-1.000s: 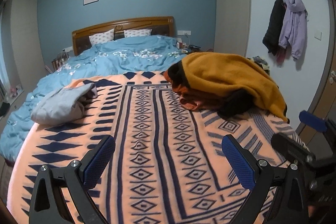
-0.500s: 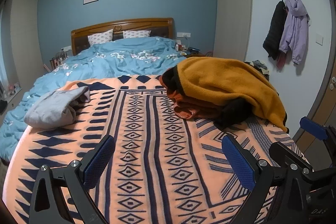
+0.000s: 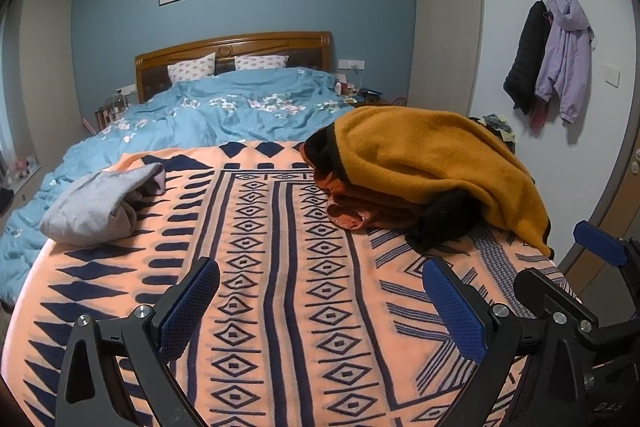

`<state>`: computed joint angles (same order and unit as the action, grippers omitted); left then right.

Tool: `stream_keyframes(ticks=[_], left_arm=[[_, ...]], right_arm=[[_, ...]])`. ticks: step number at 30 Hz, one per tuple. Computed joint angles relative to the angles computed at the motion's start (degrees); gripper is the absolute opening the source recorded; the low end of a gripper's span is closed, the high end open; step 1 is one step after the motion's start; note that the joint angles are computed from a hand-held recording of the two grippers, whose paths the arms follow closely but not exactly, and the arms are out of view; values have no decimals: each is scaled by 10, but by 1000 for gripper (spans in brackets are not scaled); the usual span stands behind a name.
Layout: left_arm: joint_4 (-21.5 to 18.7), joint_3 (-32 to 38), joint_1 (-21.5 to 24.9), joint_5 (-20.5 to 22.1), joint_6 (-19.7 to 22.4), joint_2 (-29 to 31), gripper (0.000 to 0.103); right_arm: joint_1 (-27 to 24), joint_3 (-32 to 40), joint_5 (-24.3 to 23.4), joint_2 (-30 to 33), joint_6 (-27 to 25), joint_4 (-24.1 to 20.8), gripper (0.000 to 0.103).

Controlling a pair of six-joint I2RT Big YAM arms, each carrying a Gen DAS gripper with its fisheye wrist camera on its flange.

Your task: Fold clothes

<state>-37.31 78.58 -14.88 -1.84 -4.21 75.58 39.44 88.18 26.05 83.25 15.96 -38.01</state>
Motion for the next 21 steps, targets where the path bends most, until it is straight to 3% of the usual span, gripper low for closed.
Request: stream_keyframes(ticks=[21], left_arm=[[0,4,-9,-11,-9,16,103]], right_arm=[[-10,0,-7,3,-6,0,103]])
